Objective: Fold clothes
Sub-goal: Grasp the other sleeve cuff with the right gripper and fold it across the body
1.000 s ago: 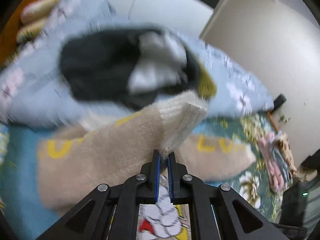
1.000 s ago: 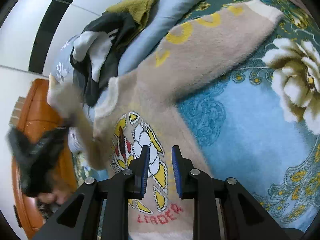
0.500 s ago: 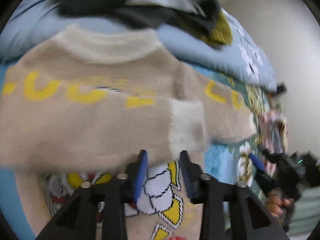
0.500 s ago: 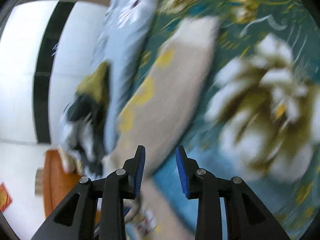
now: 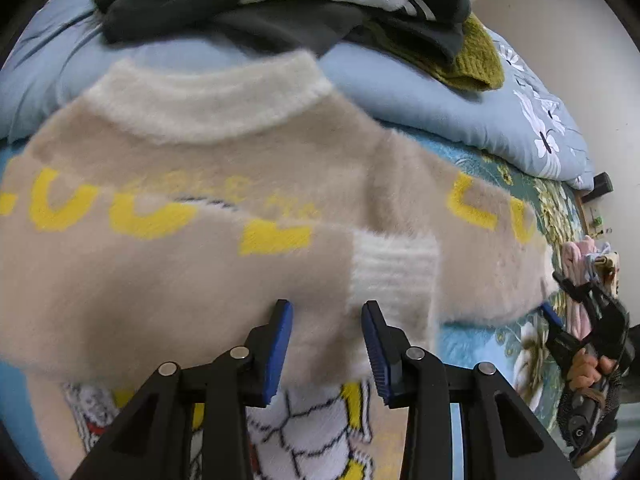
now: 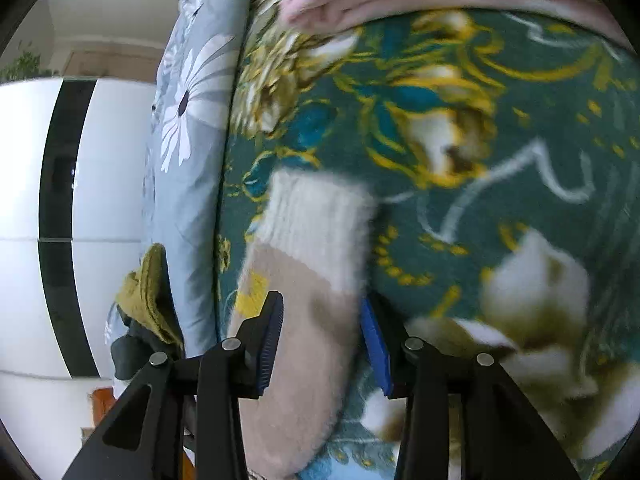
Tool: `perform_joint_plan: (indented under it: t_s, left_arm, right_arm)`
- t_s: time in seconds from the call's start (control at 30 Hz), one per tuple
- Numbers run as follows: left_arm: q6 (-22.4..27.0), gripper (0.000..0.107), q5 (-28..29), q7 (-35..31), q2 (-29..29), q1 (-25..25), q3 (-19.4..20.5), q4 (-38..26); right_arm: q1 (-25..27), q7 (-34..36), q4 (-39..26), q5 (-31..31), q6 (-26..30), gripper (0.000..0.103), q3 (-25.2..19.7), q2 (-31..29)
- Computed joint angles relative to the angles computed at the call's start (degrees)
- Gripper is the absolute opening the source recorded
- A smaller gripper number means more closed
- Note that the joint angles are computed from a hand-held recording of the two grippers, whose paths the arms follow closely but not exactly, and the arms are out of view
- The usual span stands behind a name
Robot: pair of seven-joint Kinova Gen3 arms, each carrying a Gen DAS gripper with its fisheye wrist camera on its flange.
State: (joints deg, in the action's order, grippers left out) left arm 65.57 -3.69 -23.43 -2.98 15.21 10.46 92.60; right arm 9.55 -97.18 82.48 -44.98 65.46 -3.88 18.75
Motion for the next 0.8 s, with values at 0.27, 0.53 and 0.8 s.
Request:
perform_joint_plan:
  t_s: [0.27,0.53,0.8]
  left_arm:
    - [-1.5,0.043,3.6,-3.4,-1.3,-1.7,-2.1,0.7]
    - [1.5,0.043,7.3,-5.9,-17.8,-7.6,-3.9,7.3]
    - [12.6,0.043,7.2,-8.4,-33.2,-15.8,-8.8,11.1]
  right_arm:
    - [-2.9,2.1,-6.4,5.0,1.8,0.009,-1.0,-1.5]
    - [-9.5,10.8,-13.9,6.8,2.2,0.009,-3.0,-9.1]
    - [-23.9,16.4,-16.5,12.6,2.7,0.009,-7.1,-15.0]
